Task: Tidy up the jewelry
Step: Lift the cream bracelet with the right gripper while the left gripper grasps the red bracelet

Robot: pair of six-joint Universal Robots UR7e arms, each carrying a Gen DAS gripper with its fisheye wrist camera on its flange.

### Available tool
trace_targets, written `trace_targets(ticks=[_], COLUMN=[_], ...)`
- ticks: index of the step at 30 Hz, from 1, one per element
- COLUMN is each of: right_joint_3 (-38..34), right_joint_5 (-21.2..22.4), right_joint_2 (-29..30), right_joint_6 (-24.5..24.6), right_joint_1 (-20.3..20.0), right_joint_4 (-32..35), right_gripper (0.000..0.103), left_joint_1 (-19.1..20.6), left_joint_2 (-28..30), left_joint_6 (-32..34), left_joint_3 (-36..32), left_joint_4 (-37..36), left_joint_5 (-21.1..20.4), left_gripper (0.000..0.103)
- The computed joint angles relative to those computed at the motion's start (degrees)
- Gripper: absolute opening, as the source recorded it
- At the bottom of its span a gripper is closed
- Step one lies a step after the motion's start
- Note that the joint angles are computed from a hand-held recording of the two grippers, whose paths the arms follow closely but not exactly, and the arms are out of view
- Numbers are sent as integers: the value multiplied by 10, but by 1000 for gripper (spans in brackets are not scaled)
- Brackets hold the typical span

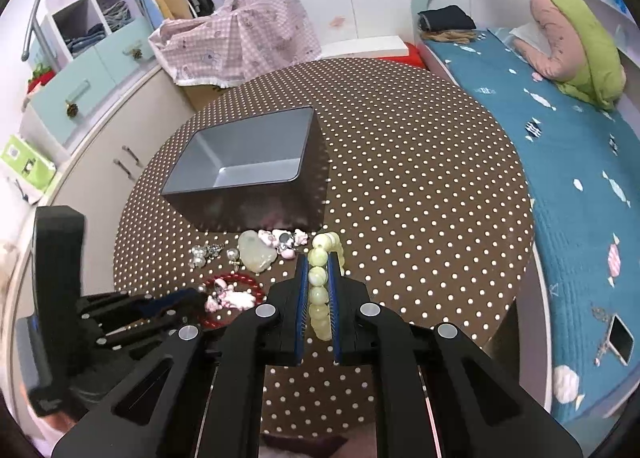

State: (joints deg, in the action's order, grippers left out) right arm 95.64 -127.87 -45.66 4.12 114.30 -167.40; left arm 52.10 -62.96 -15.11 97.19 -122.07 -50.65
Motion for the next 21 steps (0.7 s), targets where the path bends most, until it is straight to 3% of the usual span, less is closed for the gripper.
trace_targets(ticks=[13,17,18,21], right_joint_3=[-2,-7,-10,-16], right_joint_5=[-4,-4,-3,1], right_joint_2=[-4,-2,-1,2], right_joint_6=[-13,-19,-23,-31], right_joint_1=[4,7,8,11], right_joint_4=[-17,-19,-20,-19], right_gripper=[10,10,10,10], left_joint_1=[-9,-13,-15,-11], left_joint_2=[-25,-46,-57,-61], left_joint_6=[57,80,78,83], left_joint_3=[5,11,19,11], left_joint_4=[-90,-99,-96,-91], left_joint_5=[-83,-79,-77,-68], left_gripper=[8,8,0,0])
